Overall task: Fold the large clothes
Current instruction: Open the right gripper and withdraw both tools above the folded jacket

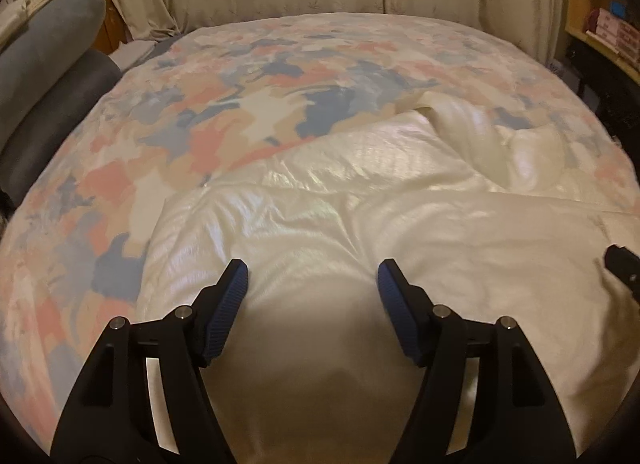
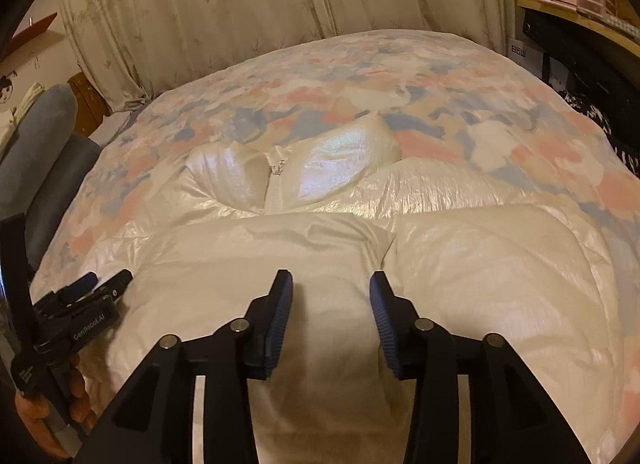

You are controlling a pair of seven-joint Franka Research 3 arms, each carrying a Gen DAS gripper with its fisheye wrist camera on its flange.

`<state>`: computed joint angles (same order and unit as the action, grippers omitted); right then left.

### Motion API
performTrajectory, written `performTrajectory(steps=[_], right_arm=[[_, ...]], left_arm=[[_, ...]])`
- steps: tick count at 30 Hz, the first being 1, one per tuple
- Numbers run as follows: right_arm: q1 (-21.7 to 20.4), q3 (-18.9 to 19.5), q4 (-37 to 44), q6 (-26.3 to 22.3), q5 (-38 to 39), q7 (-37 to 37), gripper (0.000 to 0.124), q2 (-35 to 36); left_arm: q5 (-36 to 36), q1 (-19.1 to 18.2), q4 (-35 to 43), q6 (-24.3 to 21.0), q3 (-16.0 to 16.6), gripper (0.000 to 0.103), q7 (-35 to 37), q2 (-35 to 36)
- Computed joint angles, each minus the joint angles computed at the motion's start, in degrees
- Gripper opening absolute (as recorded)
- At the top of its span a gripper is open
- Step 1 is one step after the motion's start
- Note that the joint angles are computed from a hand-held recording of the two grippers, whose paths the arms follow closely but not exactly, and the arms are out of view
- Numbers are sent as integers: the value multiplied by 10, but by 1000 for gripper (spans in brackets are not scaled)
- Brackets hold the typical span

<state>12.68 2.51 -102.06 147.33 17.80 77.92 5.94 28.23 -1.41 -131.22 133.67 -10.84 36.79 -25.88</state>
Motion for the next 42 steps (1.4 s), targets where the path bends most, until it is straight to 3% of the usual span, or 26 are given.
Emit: performTrajectory(steps=[7, 13, 21, 28, 42], right_arm=[[-5, -2, -63, -20, 71, -37, 45, -78], [0, -9, -116, -37, 100, -56, 49, -154], [11, -24, -157, -82, 130, -56, 63, -246], [23, -39, -190, -124, 171, -65, 67, -326], [6, -61, -284, -195, 154, -75, 72, -504]], left_arm=[[-47, -29, -22, -14, -1, 65, 10, -67], [-57, -49, -17, -60, -19, 65, 20, -121], [-73, -74, 14, -152, -34, 65, 32, -173], [-83, -94, 26, -235, -45, 65, 35, -230], [-101, -131, 1, -360, -52, 66, 34, -380]])
